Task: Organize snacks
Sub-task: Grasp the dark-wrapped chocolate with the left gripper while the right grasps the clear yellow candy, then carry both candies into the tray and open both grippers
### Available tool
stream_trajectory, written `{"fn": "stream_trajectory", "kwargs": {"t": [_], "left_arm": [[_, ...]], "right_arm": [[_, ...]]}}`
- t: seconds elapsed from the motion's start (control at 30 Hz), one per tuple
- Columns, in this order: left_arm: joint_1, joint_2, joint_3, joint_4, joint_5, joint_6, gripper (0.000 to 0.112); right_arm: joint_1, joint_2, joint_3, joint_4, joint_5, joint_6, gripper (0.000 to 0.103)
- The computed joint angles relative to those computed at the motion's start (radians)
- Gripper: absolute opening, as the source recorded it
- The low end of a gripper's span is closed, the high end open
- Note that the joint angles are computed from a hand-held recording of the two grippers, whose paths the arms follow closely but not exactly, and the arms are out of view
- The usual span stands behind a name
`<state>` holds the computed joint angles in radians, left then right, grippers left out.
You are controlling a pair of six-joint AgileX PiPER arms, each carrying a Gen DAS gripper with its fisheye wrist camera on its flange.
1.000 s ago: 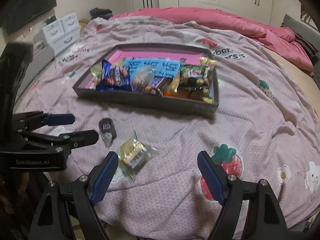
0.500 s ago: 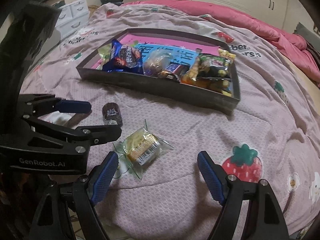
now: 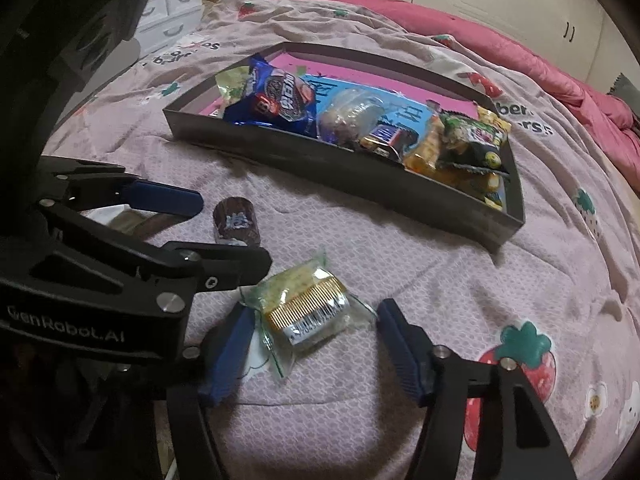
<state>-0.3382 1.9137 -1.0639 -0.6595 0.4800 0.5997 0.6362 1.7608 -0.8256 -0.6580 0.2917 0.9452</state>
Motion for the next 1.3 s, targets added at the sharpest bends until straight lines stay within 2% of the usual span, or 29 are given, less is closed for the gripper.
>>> {"fn": "stream_trajectory", "kwargs": {"t": [0.13,0.2,0.27,0.57,0.8,0.97,1.3], "left_arm": [[0.013,0.004,-0.001,-0.043,0.010,0.043,0.070],[0.015,0.004,-0.001,-0.048,0.010,0.049,0.063],[0.019,0.008,-0.005,-0.054,0.021,0.057,0.054],[0.000,0.008,-0.008,-0.016,0.013,0.041,0.041],[-0.012,-0.004,0.003,0.007,-0.010,0.023,0.039],[0.017,-0.027,0.024,-0.071,0.000,0.091,0.039],[0.036,-0.092,0.075,-0.104,-0.007,0.119,0.039]], "right_arm": [[-0.007,0.002,0.003,-0.005,-0.020,-0.003,0.060],[-0.012,-0.002,0.008,-0.012,-0.030,0.003,0.051],[-0.020,-0.006,0.013,0.017,-0.045,-0.028,0.049],[-0.048,-0.028,0.031,-0.024,-0.055,0.038,0.040],[-0.093,-0.054,0.052,-0.015,-0.085,0.056,0.040],[-0.102,-0.062,0.054,0.012,-0.096,0.034,0.040],[-0.098,-0.082,0.061,0.009,-0.113,0.033,0.040]]}}
